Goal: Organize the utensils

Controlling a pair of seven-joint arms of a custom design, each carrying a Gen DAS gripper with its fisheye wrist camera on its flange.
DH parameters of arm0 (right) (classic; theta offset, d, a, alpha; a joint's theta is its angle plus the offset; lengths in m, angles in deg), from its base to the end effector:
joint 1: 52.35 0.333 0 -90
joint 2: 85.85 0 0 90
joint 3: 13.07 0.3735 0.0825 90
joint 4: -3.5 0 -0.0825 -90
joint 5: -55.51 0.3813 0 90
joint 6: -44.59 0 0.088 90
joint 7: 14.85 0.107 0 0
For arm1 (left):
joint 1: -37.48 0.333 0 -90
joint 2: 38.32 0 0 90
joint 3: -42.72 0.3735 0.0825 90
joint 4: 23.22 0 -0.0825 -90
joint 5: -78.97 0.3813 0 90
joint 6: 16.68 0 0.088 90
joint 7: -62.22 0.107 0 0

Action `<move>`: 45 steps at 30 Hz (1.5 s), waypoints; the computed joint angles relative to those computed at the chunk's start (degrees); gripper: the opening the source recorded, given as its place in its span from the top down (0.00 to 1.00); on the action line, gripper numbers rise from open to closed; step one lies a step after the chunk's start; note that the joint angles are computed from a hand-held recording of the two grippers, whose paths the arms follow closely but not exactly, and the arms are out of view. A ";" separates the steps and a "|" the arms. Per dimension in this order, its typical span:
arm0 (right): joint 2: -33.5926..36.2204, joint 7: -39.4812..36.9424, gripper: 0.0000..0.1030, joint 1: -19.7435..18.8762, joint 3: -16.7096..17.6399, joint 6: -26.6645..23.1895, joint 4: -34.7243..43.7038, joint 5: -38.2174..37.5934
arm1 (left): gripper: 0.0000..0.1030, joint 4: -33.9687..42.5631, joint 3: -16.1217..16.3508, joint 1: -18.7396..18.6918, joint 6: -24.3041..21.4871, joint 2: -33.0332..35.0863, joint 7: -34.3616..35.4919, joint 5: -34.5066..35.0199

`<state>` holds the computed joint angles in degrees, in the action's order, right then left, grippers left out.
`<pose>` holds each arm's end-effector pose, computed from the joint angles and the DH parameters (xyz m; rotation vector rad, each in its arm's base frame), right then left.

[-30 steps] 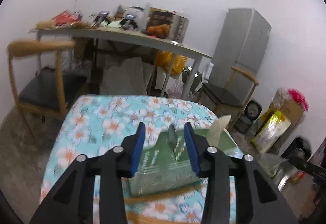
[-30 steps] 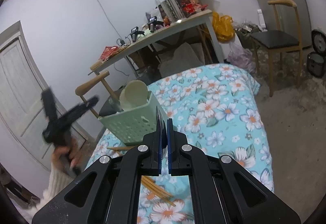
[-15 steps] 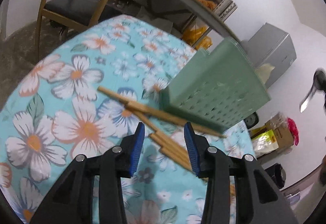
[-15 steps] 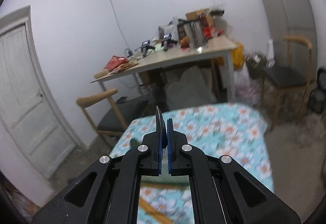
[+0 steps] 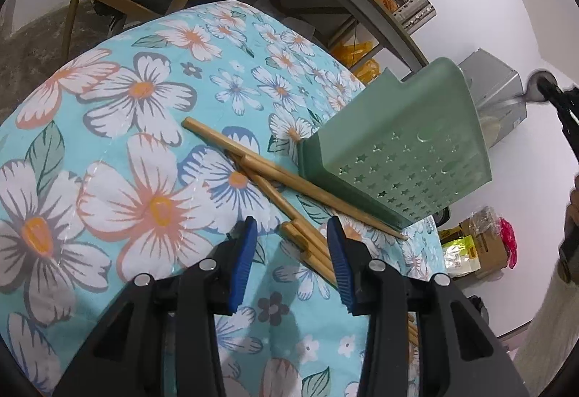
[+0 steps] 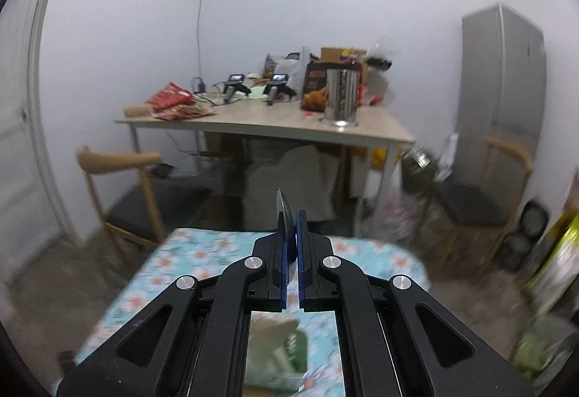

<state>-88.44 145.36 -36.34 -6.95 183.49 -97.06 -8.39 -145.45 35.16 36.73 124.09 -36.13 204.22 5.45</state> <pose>0.5487 0.2212 0.7176 -1.3765 1.7233 -1.2207 0.5664 -0.0815 0.4776 1.7891 -1.9905 1.3582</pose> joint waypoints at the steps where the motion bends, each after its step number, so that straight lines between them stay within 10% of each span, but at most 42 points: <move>1: 0.64 -0.66 0.98 0.05 0.02 -0.03 0.42 0.32 | 0.63 0.00 -0.05 -0.06 0.18 -0.01 -0.08 0.17; 9: 4.54 -1.52 0.98 3.74 0.11 -5.86 1.32 -8.36 | 0.63 0.32 -0.41 -0.42 1.47 0.22 -0.31 0.98; 24: 3.20 -2.57 0.98 3.05 -1.78 1.38 -1.65 0.66 | 0.63 0.36 -0.48 -0.67 2.15 0.30 -0.13 0.84; 32: -7.50 10.64 0.91 -1.17 1.04 10.22 -12.95 -6.37 | 0.63 0.35 0.70 1.39 -3.57 0.76 1.36 -6.16; 45: -17.84 14.96 0.86 -10.29 -0.72 35.37 -41.42 8.14 | 0.64 0.29 0.36 0.84 -4.24 0.22 -0.32 -2.31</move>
<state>-106.28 160.32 -46.64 -7.67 218.86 -138.47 -0.25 -145.16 35.52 37.57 119.86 -35.90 203.90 3.14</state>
